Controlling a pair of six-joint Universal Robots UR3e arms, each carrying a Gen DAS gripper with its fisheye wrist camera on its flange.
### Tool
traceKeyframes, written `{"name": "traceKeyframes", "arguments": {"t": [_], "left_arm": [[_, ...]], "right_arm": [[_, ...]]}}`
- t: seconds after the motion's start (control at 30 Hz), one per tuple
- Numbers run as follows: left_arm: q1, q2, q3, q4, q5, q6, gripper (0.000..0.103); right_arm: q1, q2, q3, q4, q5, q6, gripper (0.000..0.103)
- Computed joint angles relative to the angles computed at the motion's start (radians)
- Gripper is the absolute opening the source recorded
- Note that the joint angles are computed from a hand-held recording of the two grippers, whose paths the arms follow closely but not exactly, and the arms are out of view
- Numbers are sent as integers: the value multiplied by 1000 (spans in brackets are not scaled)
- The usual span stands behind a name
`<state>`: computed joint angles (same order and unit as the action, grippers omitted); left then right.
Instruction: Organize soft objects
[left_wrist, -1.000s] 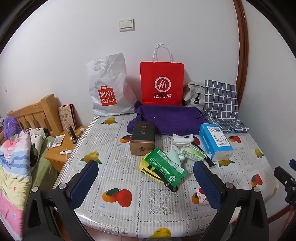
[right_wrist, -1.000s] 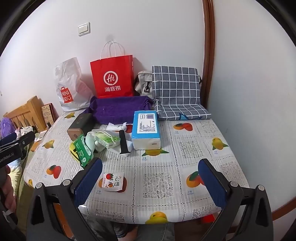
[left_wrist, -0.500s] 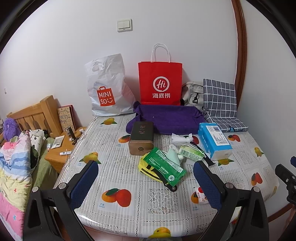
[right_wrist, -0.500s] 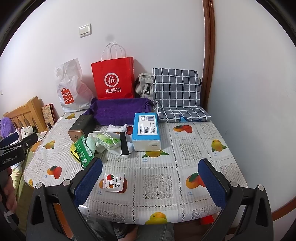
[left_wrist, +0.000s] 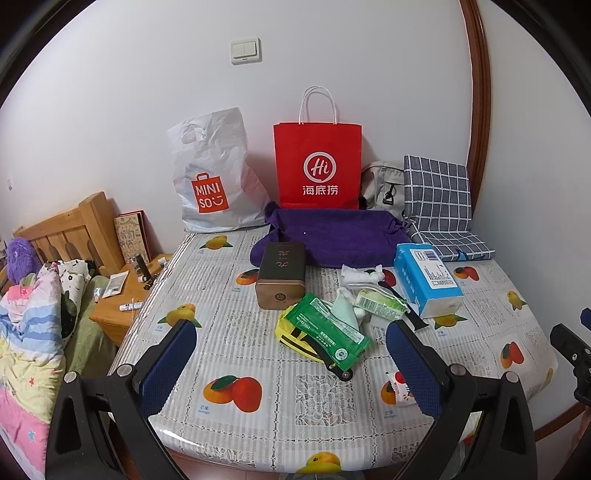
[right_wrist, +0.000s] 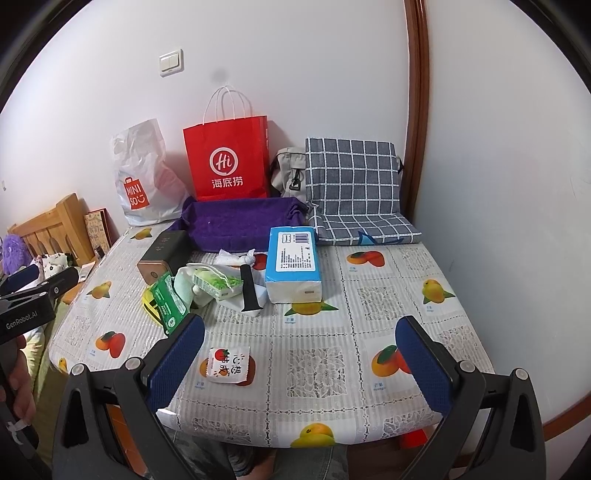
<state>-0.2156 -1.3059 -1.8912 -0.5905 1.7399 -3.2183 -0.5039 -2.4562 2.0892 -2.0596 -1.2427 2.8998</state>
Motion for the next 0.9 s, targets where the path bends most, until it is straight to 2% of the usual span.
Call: {"name": "traceKeyframes", "arguments": {"t": [0.9], "left_arm": [[-10,-16,19,-6,3,-8,103]], "right_arm": [[12,-7,-2,-8,5,12,102]]}}
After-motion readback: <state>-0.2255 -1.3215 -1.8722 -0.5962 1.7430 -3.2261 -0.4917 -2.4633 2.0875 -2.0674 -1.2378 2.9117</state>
